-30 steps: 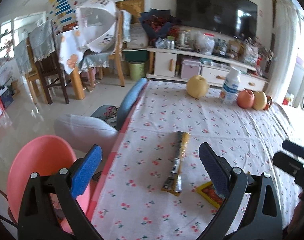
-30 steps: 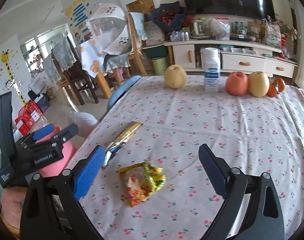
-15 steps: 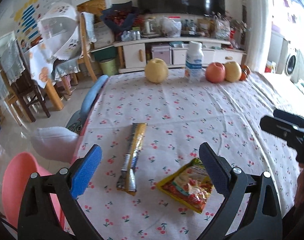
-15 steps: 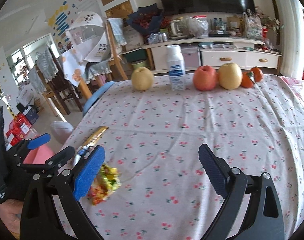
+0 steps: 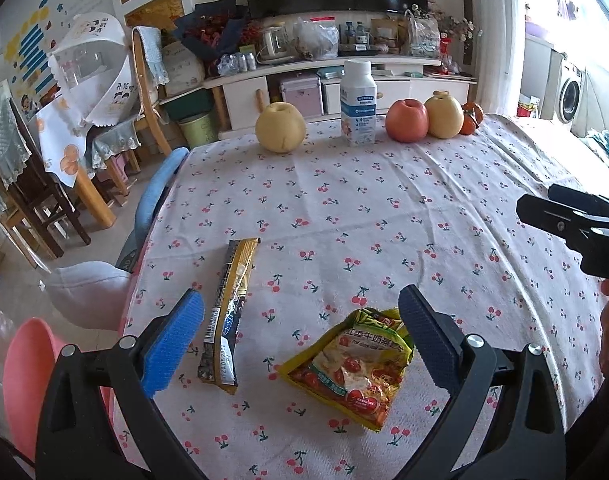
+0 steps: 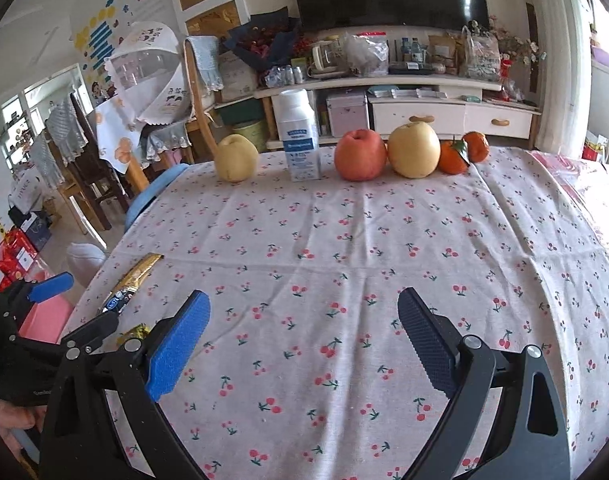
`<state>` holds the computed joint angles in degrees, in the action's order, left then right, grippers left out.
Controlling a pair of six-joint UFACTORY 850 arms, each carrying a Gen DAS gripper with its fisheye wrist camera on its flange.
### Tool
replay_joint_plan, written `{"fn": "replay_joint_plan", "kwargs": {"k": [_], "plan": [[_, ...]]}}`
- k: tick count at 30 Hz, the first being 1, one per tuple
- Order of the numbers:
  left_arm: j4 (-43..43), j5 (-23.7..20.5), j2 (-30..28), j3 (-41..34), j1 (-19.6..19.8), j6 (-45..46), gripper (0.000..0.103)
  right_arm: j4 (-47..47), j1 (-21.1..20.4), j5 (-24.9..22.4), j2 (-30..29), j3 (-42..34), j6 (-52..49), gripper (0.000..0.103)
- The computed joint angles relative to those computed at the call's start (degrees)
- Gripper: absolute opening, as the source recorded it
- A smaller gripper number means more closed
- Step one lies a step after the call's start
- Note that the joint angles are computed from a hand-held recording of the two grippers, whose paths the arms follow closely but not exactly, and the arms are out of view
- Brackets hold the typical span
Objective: Collect trash
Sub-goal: 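Move both open tools back over the table, then grasp the gold-striped snack stick with the left tool while the right grasps the yellow snack bag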
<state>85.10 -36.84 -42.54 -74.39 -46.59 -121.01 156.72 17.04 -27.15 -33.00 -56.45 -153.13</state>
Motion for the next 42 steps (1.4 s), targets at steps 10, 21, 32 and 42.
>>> {"fn": "replay_joint_plan", "kwargs": {"k": [10,21,32,42], "plan": [[0.95,2.05,0.52,1.26,2.13,-5.48,0.098,-0.55,0.07,2.99,-1.06,-1.95,-1.85,0.094],[-7.07,0.68,-1.80,-1.39,4.28,-0.32,0.098,-1.93,0.19,4.45,-1.98,-3.56,-2.70,0.094],[-8.24,4.40,-1.68,0.22,7.53,-4.26,0.098,-30.28,1.71,2.74,-3.33,-5.34,17.62,0.094],[-11.92,6.54,-4.09,-2.60,8.32,2.43,0.070,-39.84,5.28,2.73,-5.65,-7.62,23.88,0.094]]}}
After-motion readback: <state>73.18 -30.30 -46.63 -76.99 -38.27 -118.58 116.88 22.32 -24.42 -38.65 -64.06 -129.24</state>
